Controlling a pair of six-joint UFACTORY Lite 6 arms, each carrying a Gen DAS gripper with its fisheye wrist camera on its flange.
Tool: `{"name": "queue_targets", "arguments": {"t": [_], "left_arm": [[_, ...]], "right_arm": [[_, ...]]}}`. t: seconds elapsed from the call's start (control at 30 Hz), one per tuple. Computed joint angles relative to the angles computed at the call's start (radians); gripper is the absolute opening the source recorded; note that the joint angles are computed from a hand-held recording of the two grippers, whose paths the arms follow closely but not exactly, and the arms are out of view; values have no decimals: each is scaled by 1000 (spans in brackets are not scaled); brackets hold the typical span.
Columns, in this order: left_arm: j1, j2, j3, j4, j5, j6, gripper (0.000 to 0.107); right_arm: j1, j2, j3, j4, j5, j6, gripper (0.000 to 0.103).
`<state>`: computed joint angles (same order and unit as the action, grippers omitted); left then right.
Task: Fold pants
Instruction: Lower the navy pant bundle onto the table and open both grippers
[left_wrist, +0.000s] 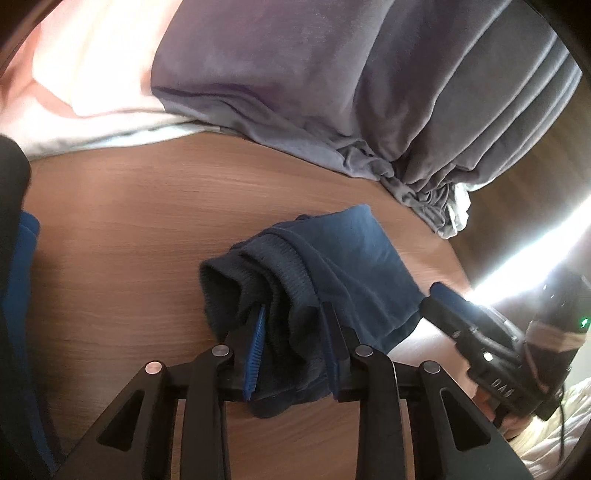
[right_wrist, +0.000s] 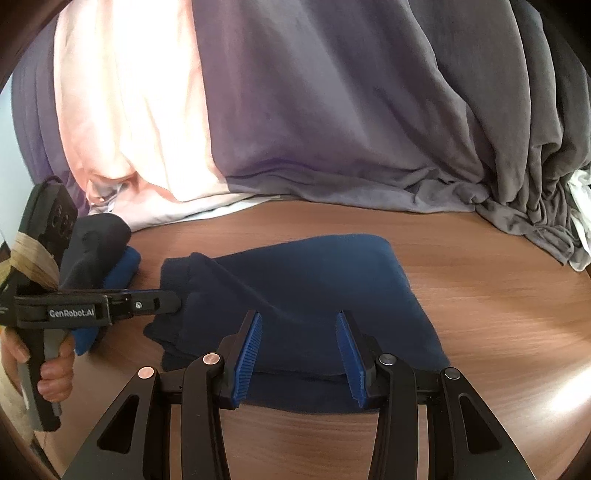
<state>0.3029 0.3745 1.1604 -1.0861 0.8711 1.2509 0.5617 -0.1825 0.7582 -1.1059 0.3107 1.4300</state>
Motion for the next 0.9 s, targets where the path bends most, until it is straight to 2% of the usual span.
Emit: {"name": "queue_targets", "arguments": {"t": [0.03, 0.07, 0.1, 0.27, 0.37, 0.53, 0.6, 0.67, 0.73, 0.83, 0.9], "left_arm": [[-6, 7, 2, -1, 3, -8, 24], [-7, 7, -2, -10, 8, -1, 8], [-4, -2, -17, -28, 18, 21, 7], [34, -137, -99, -56, 56, 16, 7], [27, -210, -136, -4, -16, -54, 7], [-16, -181, -162, 90, -160, -148, 8], [-30, -171, -177, 107, -211, -175, 12], [-50, -177, -195, 137, -270, -206, 25], [-61, -213, -219, 179, -312, -246, 32], [-70, -299, -267, 229, -361, -316, 45], [-69, -360, -311, 176, -390, -276, 54]], "right_arm": [[-7, 6, -1, -3, -8, 2, 43], [-15, 13, -1, -2, -16, 0, 43], [-21, 16, -4, -10, -22, 7, 43], [-45, -5, -29, -37, -12, 34, 43], [-55, -30, -52, -73, 26, 72, 43], [-86, -40, -75, -54, 60, 70, 43], [-96, -47, -85, -43, 72, 65, 43], [-98, -57, -95, -46, 97, 69, 44], [-104, -65, -102, -51, 115, 71, 57], [-101, -95, -122, -97, 153, 122, 61], [-107, -108, -127, -117, 159, 136, 68]]}}
